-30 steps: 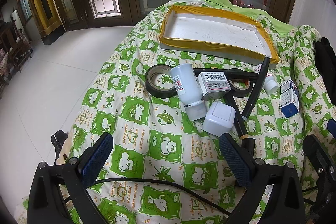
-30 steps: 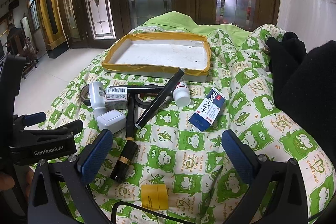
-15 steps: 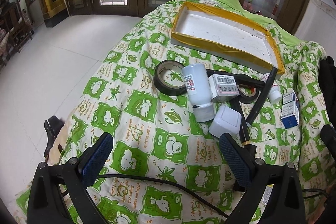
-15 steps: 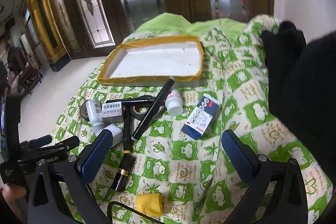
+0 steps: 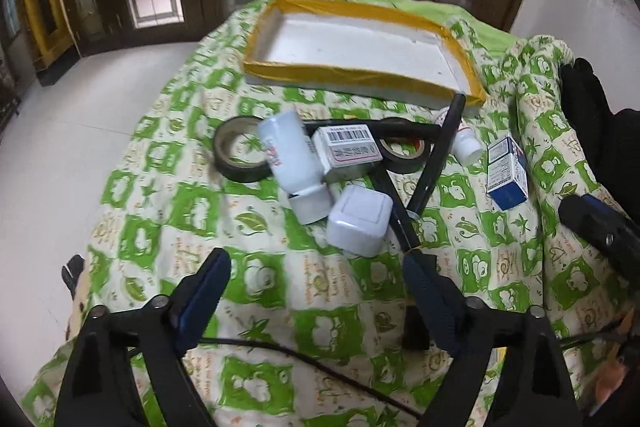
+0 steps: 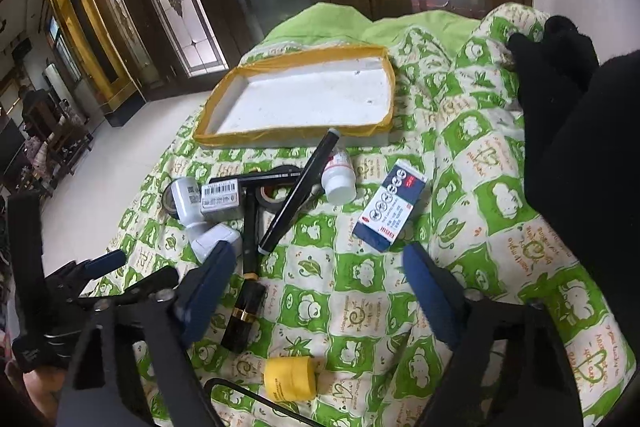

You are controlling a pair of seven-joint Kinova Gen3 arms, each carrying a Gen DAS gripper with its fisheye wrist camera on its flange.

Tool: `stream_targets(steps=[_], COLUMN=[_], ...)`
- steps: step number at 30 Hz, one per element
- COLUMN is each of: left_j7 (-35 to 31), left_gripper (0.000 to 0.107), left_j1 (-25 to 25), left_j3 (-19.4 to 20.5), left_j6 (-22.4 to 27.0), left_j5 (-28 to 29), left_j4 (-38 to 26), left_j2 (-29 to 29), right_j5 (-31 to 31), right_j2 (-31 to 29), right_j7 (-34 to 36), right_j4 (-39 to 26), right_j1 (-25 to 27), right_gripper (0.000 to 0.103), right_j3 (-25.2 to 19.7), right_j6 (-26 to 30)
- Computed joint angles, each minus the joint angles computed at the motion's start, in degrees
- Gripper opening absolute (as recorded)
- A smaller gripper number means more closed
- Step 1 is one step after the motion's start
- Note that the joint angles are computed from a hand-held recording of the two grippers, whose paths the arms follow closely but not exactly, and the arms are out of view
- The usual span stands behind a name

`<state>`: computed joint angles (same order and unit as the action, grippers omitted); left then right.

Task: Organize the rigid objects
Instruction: 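Grasp the white square charger with the left gripper while the right gripper grasps the black marker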

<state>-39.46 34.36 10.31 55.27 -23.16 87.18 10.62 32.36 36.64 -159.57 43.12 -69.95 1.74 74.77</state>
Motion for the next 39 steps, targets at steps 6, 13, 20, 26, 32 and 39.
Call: stream_targets(steps=[6, 13, 20, 26, 32, 39], left_j7=[-4.1, -10.4, -12.3, -16.1, -17.1, -14.0], left_gripper=[0.083, 0.064, 0.045, 0.043, 0.043, 0.043], left_j1=[-0.1, 1.9, 2.4, -0.6, -1.2, -1.0], left_j3=[-0.6, -2.0, -2.8, -1.5, -1.3, -2.2], left_j6=[1.0, 4.6, 3.7, 4.8, 3.4, 0.7], left_j5=[0.5, 1.5, 2.5, 8.6, 10.1, 8.7], left_j4=[-4.3, -9.6, -9.2, -8.5, -5.8, -4.7], left_j2=[4.2, 9.3, 9.0, 7.0, 5.5, 5.5], right_j5=[-0.5, -1.6, -1.8, -1.8, -2.6, -12.0], right_j2=[0.0, -0.3, -0.1, -0.1, -0.1, 0.6], right_j7=[-0.3, -1.4, -0.9, -1.3, -0.8, 0.4], right_j4=[0.5, 1.7, 1.4, 1.8, 1.7, 1.1], right_j1=[0.3, 1.3, 1.4, 1.5, 2.0, 9.3], right_gripper=[0.081, 0.081, 0.081, 0.081, 0.081, 0.068], right_j3=[-0.1, -0.5, -0.7, -0.6, -1.1, -4.2], right_j6=[-0.2, -1.2, -1.0, -1.3, -1.6, -8.2])
